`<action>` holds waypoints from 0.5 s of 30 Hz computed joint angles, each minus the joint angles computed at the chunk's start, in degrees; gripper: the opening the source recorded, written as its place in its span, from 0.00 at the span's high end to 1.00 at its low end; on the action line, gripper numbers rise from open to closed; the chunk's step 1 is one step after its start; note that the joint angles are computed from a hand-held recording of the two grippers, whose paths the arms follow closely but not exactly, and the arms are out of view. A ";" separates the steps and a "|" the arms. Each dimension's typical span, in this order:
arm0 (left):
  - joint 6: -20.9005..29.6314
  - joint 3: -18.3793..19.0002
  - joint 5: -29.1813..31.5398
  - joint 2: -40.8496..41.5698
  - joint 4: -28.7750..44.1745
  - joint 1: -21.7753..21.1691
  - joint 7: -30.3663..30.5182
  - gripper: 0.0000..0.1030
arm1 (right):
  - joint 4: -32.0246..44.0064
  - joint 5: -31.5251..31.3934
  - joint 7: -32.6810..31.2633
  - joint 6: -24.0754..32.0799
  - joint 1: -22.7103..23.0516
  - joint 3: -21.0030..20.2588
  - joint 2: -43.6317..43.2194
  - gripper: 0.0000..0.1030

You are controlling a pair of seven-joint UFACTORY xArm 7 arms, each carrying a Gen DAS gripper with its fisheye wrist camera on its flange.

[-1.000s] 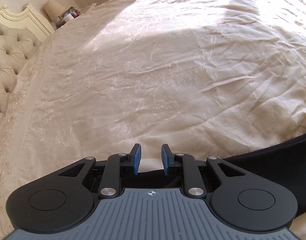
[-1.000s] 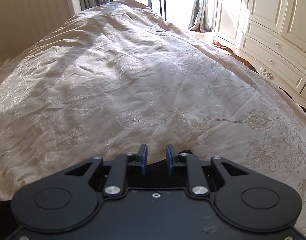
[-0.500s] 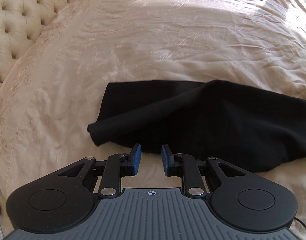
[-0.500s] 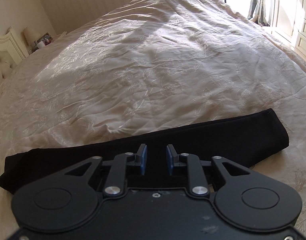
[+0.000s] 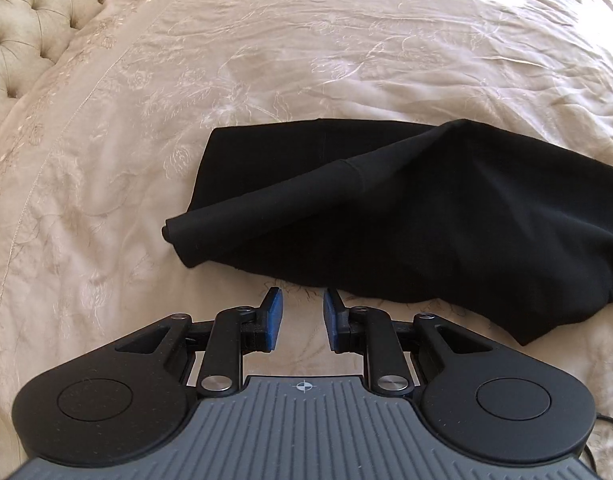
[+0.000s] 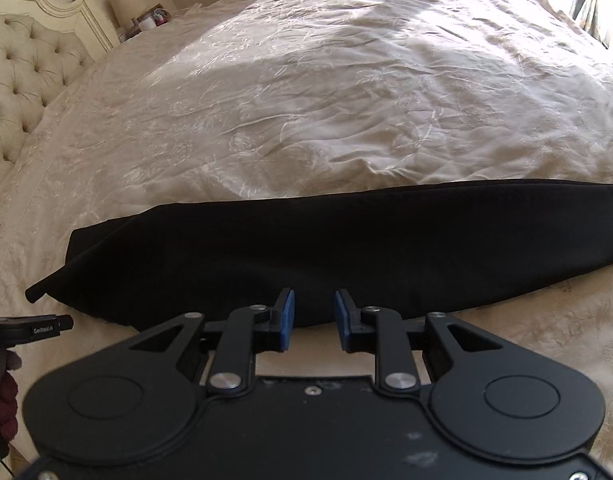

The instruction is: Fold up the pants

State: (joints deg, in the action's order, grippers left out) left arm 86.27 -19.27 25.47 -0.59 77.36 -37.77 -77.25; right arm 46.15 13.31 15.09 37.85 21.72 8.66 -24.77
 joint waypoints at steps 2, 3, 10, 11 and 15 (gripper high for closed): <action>-1.76 0.53 0.60 -0.68 -1.23 0.59 1.83 0.79 | 1.53 0.46 0.06 0.00 1.26 1.12 1.95 0.74; -2.68 0.72 0.81 -1.10 -1.86 0.93 2.83 0.79 | 2.27 0.52 0.21 -0.13 1.87 1.78 2.98 0.74; -8.85 2.50 3.75 -3.03 -5.19 5.13 11.62 0.79 | 7.18 0.56 3.44 -0.71 5.84 5.44 10.86 0.74; -9.80 2.90 4.04 -3.12 -5.54 5.94 12.53 0.79 | 7.82 1.04 3.72 -0.36 6.40 5.56 11.90 0.74; -11.55 4.22 5.66 -1.78 -5.62 8.82 15.31 0.79 | 8.78 2.46 3.08 1.58 8.16 5.76 13.55 0.74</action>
State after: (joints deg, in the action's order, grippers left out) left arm 74.72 -15.05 31.13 -2.36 71.74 -28.95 -61.94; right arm 54.93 15.77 18.16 39.43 29.87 14.42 -11.22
